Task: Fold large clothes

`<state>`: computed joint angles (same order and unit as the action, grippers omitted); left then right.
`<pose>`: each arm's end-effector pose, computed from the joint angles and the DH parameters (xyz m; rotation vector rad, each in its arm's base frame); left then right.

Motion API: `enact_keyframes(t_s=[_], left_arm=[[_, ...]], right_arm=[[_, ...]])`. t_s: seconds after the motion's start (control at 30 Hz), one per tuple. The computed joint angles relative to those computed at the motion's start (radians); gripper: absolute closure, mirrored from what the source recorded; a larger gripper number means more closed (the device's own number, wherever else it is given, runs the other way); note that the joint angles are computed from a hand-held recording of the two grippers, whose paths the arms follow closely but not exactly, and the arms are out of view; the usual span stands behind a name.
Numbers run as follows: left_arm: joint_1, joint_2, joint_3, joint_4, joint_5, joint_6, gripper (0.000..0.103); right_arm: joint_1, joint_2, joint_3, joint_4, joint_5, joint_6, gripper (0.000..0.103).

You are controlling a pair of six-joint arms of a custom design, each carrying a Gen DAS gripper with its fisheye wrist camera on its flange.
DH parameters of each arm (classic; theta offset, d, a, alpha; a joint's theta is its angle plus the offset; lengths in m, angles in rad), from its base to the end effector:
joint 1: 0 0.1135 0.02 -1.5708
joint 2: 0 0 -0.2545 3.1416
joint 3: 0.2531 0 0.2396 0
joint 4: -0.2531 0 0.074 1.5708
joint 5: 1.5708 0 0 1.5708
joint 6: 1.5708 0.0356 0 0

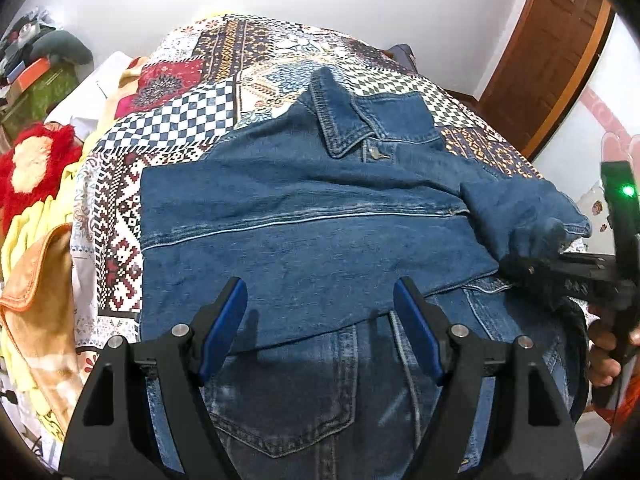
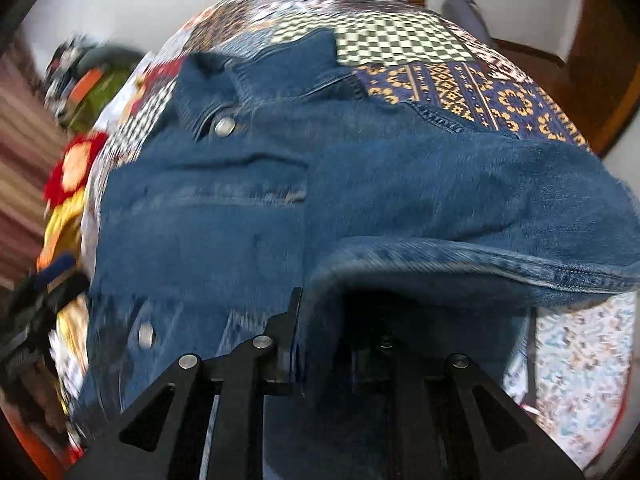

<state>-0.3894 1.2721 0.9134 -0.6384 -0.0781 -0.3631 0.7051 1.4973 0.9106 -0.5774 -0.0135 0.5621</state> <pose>0.2257 -0.0896 0.2395 0.0042 2.5742 -0.1855 0.2061 0.1760 0.1882 -0.2039 2.7925 0.3570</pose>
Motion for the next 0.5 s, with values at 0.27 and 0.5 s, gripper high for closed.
enact_keyframes(t_s=[0.27,0.5], left_arm=[[-0.155,0.077,0.145,-0.026,-0.023,-0.030,0.028],[-0.307,0.273,0.424,-0.087,-0.049,0.013,0.028]], right_arm=[[0.011,-0.224,-0.118,-0.108,-0.061,-0.013,0.089],[-0.109,-0.525,-0.133,-0.233,-0.016,-0.060,0.089]])
